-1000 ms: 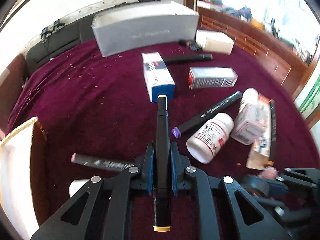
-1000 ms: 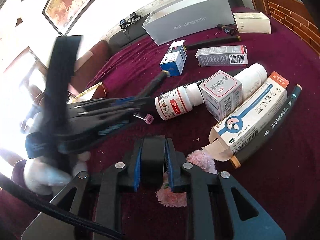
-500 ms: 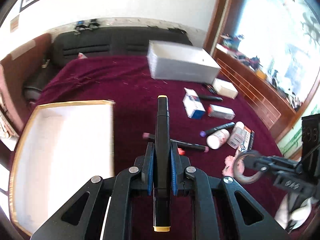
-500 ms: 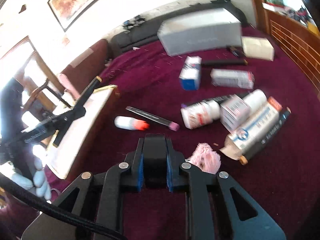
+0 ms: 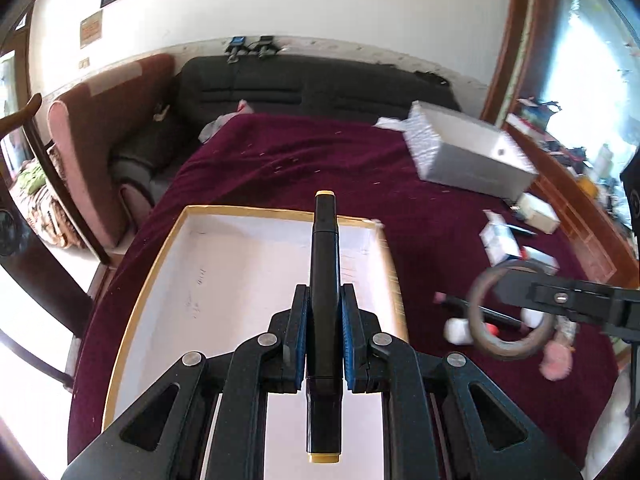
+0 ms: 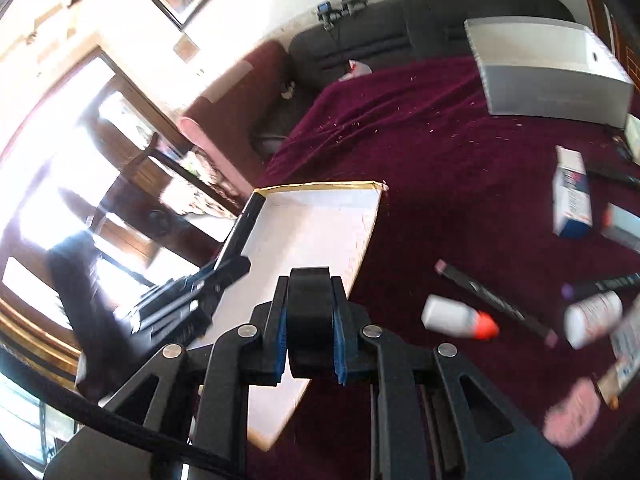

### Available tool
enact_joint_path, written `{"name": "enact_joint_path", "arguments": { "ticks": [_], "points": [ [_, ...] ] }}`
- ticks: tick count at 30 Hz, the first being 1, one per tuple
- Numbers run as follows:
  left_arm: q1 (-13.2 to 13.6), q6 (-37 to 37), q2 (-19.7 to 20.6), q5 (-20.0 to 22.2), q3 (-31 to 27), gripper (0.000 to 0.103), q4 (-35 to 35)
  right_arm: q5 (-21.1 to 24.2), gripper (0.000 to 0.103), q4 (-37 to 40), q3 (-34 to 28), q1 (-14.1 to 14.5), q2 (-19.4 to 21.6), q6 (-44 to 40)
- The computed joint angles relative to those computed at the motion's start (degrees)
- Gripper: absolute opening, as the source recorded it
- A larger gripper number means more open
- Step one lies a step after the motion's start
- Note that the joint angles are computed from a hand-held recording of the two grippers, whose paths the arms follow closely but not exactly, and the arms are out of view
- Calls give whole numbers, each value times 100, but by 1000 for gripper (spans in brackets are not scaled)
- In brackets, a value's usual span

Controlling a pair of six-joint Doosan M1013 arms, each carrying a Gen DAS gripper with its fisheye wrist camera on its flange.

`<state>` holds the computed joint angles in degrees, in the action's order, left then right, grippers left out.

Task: Organize objects
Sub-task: 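Carry marker and tape roll into the gold-rimmed white box and open both tools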

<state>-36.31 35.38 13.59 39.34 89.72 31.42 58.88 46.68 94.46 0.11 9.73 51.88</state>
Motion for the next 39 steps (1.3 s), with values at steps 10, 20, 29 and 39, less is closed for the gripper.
{"name": "enact_joint_path", "arguments": {
  "ticks": [10, 20, 29, 39],
  "points": [
    [350, 123, 581, 236, -385, 12, -409, -490, 16, -995, -587, 533, 766, 1096],
    [432, 197, 811, 260, -562, 12, -544, -547, 16, -1261, -888, 661, 1131, 1456],
    [404, -236, 830, 468, -583, 13, -173, -584, 16, -1265, -889, 687, 1148, 1371],
    [397, -1013, 656, 416, -358, 31, -123, -953, 35, -681, -618, 495, 808, 888]
  ]
}}
